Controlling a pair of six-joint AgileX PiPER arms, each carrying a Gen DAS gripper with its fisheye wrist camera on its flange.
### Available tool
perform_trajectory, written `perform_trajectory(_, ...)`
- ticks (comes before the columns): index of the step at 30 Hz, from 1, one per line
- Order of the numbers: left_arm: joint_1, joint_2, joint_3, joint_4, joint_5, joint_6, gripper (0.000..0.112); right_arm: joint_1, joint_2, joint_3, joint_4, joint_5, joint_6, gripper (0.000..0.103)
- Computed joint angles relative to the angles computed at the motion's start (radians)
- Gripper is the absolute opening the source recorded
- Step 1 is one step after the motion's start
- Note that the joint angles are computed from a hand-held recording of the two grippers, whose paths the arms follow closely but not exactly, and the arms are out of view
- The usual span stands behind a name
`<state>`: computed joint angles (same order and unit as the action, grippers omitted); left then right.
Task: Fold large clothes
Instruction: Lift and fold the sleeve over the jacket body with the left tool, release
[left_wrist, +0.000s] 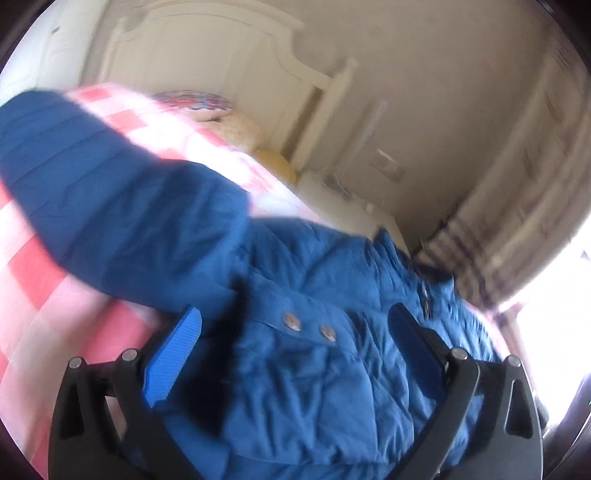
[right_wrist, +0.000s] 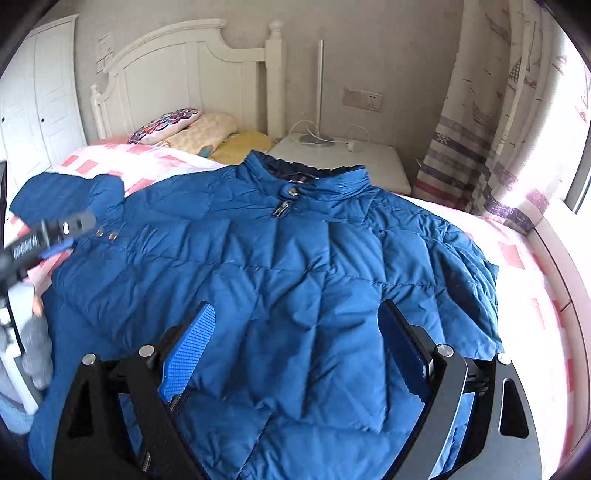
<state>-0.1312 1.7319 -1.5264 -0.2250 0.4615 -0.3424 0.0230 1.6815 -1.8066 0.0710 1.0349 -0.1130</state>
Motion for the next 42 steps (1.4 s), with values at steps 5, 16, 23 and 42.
perform_trajectory(5, 0.276, -0.091, 0.129, -0.229, -0.077, 0.018, 0.092, 0.022, 0.020, 0.071, -0.052, -0.015, 0.034, 0.086)
perform_trajectory(16, 0.659, 0.252, -0.428, -0.262, 0.238, 0.032, 0.073, -0.010, 0.003, 0.102, 0.009, -0.054, 0.011, 0.086)
perform_trajectory(23, 0.688, 0.232, -0.393, -0.450, 0.205, 0.135, 0.007, -0.095, -0.064, 0.185, 0.181, -0.147, -0.059, 0.086)
perform_trajectory(42, -0.411, 0.219, -0.486, -0.018, 0.259, 0.283, 0.055, -0.471, -0.244, 0.516, 0.932, -0.413, -0.280, 0.087)
